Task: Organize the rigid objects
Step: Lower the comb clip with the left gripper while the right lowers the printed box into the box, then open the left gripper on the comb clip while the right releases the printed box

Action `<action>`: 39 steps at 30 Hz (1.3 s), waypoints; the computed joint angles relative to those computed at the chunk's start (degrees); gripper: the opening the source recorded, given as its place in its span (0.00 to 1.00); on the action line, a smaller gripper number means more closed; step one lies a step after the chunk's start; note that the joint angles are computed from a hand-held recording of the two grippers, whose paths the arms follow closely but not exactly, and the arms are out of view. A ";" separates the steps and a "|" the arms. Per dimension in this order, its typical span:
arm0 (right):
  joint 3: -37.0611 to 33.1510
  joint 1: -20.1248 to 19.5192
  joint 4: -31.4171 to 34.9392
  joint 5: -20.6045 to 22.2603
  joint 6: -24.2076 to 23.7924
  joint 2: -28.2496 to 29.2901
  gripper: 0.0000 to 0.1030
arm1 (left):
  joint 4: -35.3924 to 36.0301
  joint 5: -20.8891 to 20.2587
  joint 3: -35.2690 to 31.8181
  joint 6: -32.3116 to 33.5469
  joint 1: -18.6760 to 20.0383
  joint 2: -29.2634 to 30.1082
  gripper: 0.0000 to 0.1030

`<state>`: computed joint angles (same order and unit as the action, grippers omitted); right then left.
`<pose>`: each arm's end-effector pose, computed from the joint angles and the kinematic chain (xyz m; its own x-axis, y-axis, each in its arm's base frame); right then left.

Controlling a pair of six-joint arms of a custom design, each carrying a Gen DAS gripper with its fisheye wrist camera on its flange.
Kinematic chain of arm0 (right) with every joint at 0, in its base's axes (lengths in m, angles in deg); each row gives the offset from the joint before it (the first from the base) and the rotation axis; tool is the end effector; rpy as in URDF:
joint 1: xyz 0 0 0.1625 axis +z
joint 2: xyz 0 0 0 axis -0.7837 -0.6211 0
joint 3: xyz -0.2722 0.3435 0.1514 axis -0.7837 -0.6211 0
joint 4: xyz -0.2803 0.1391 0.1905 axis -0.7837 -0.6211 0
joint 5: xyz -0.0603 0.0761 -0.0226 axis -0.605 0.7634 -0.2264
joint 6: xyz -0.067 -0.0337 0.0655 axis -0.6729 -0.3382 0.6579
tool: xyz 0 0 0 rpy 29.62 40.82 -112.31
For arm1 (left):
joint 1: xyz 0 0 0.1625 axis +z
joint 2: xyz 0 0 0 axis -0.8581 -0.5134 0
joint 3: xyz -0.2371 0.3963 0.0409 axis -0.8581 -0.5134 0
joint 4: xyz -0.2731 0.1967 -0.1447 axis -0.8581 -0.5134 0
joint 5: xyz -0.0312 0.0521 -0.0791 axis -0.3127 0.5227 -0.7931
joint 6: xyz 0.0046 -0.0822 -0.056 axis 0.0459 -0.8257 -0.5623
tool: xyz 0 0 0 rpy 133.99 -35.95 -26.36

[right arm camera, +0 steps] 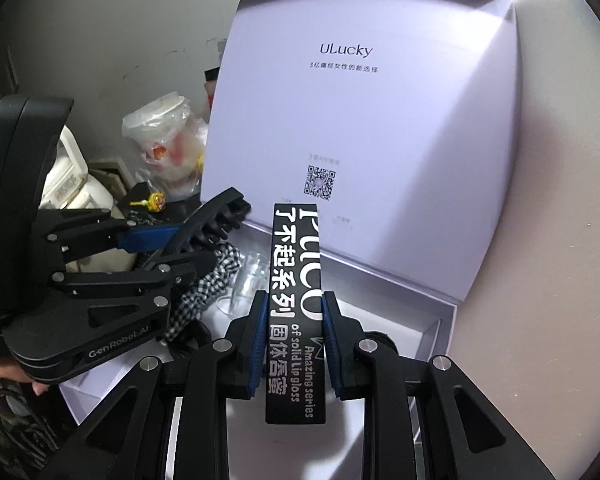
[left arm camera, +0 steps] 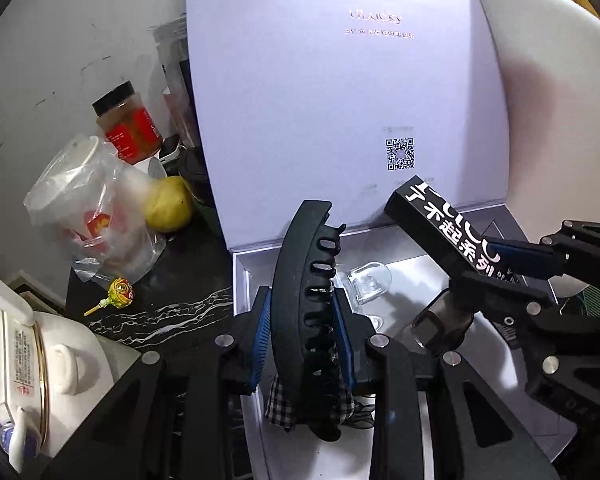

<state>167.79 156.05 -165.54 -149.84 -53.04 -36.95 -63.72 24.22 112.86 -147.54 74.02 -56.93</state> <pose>0.1866 -0.3091 0.1565 -0.5694 -0.6876 0.4505 -0.7971 0.5958 -0.0981 -0.2310 -0.2747 0.1162 -0.6622 -0.1252 -0.7388 0.3684 0.8042 -0.4664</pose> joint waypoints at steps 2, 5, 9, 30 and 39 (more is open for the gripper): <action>-0.16 -0.20 0.24 -0.07 0.15 0.24 0.25 | 0.69 -0.14 -0.28 -0.36 -0.15 0.18 0.28; -0.25 -0.19 -0.43 -0.63 0.02 0.83 0.25 | 2.23 -0.24 -0.95 -1.10 -0.39 0.51 0.28; -0.70 0.47 -2.15 -1.81 0.23 2.63 0.25 | 2.36 -0.25 -1.37 -1.74 -0.59 1.43 0.28; -1.32 2.20 -1.60 -6.00 -0.31 0.67 0.42 | 5.92 1.57 -1.61 -5.15 -3.79 0.64 0.28; -0.74 3.22 -1.57 -5.12 -0.94 -2.60 0.57 | 10.30 -0.97 -2.34 -9.56 -4.70 -2.23 0.29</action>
<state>167.06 159.27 -167.10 -154.96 -53.98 -39.55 -53.41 23.25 110.52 -157.10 69.31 -59.16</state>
